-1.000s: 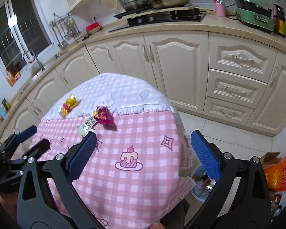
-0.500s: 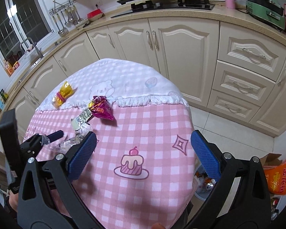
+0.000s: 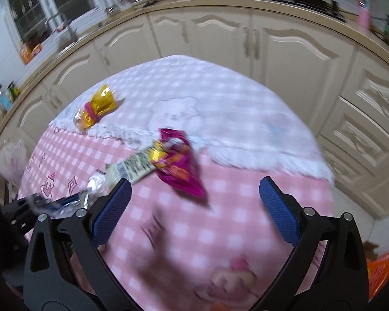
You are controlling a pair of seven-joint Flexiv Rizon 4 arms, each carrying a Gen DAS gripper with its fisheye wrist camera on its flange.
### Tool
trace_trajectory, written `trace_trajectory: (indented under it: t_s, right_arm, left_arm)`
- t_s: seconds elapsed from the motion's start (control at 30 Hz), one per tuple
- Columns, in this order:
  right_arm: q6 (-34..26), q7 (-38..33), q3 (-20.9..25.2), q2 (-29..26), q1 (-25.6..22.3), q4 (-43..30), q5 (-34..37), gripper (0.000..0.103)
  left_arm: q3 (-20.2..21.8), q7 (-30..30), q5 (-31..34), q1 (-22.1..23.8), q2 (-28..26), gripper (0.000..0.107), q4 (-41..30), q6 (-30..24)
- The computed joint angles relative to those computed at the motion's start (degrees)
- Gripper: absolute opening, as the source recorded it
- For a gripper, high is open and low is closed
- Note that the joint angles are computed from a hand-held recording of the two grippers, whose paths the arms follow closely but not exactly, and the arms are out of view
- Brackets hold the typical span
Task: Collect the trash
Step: 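Grasp the clear plastic bag with the left tool while the right tool grasps the pink candy wrapper, then carry the plastic bag and pink wrapper to the blue bin and release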
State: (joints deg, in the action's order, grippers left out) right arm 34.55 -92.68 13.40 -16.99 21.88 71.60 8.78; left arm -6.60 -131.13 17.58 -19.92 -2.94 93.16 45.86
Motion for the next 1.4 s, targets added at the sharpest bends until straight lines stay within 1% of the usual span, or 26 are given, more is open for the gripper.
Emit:
trace_trajectory:
  t_s: [0.03, 0.07, 0.1, 0.13, 0.17, 0.27, 0.33, 0.43, 0.6, 0.67, 0.83, 0.9, 1.0, 1.1, 1.17, 1.27, 1.4]
  right_arm:
    - [-0.36, -0.42, 0.09, -0.56, 0.29, -0.52, -0.24, 0.092]
    - [-0.91, -0.66, 0.09, -1.17, 0.59, -1.14, -0.64, 0.075]
    - [-1.68, -0.67, 0.06, -1.67, 0.83, -1.73, -0.93, 0.049]
    - [-2.73, -0.70, 0.12, -2.06, 0.89, -2.31, -0.88, 0.035]
    - [-2.13, -0.83, 0.19, -1.72, 0.76, -1.80, -0.59, 0.032]
    - [-0.30, -2.27, 1.07, 0.52, -0.79, 0.27, 3.13, 0.031]
    - [1.21, -2.67, 1.05, 2.56, -1.33, 2.39, 4.09, 0.031]
    - [1.87, -2.93, 0.85, 5.30, -2.45, 4.49, 6.40, 0.031]
    - [1.00, -5.26, 0.29, 9.00, -4.21, 6.36, 10.91, 0.031]
    - [0.49, -6.82, -0.10, 10.67, -5.20, 7.05, 13.85, 0.031]
    - [-0.20, -8.79, -2.81, 14.94, -8.20, 9.01, 20.23, 0.031]
    - [0.37, -8.57, -4.38, 16.79, -9.75, 10.61, 21.16, 0.031]
    - [1.52, -6.96, -6.52, 18.75, -11.73, 13.26, 20.12, 0.031]
    - [2.36, -3.79, -8.85, 19.92, -14.31, 16.16, 17.93, 0.031]
    - [2.55, -1.67, -10.21, 20.42, -16.18, 18.37, 16.50, 0.031]
    - [2.03, 0.45, -11.65, 20.51, -18.42, 20.97, 14.92, 0.031]
    - [0.54, 3.00, -13.04, 19.59, -20.79, 23.36, 14.93, 0.031]
  left_arm:
    - [0.04, -0.41, 0.26, -0.05, 0.28, 0.040, 0.12, -0.11]
    - [0.08, -0.82, 0.55, -0.09, 0.71, 0.040, 0.41, -0.15]
    - [0.04, -1.18, 0.78, -0.09, 1.07, 0.040, 0.65, -0.20]
    - [-0.04, -1.50, 0.98, -0.06, 1.32, 0.040, 0.81, -0.25]
    - [-0.12, -2.01, 1.30, -0.04, 1.69, 0.040, 1.03, -0.24]
    - [-0.49, -2.82, 2.15, 0.17, 2.52, 0.040, 1.35, -0.24]
    - [-0.73, -3.27, 2.73, 0.30, 3.03, 0.040, 1.55, -0.14]
    - [-1.24, -4.17, 3.51, 0.37, 3.69, 0.040, 1.67, -0.03]
    - [-2.25, -5.43, 4.93, 0.30, 4.23, 0.040, 0.96, 0.18]
    - [-2.60, -5.74, 5.07, 0.15, 4.10, 0.040, 0.29, 0.41]
    - [-3.53, -5.19, 4.85, -0.89, 1.85, 0.040, -3.36, 1.81]
    - [-4.07, -3.50, 4.03, -1.93, -0.57, 0.040, -6.28, 2.33]
    - [-4.49, 0.64, 0.81, -4.08, -5.29, 0.040, -10.84, 4.05]
    - [-5.39, 5.01, -2.58, -6.28, -11.08, 0.040, -16.64, 4.88]
    - [-6.03, 7.65, -4.30, -7.99, -15.79, 0.040, -21.76, 4.09]
    - [-6.52, 11.02, -7.13, -10.53, -22.99, 0.040, -30.16, 0.36]
    - [-6.53, 14.27, -12.02, -13.80, -33.86, 0.040, -43.64, -7.57]
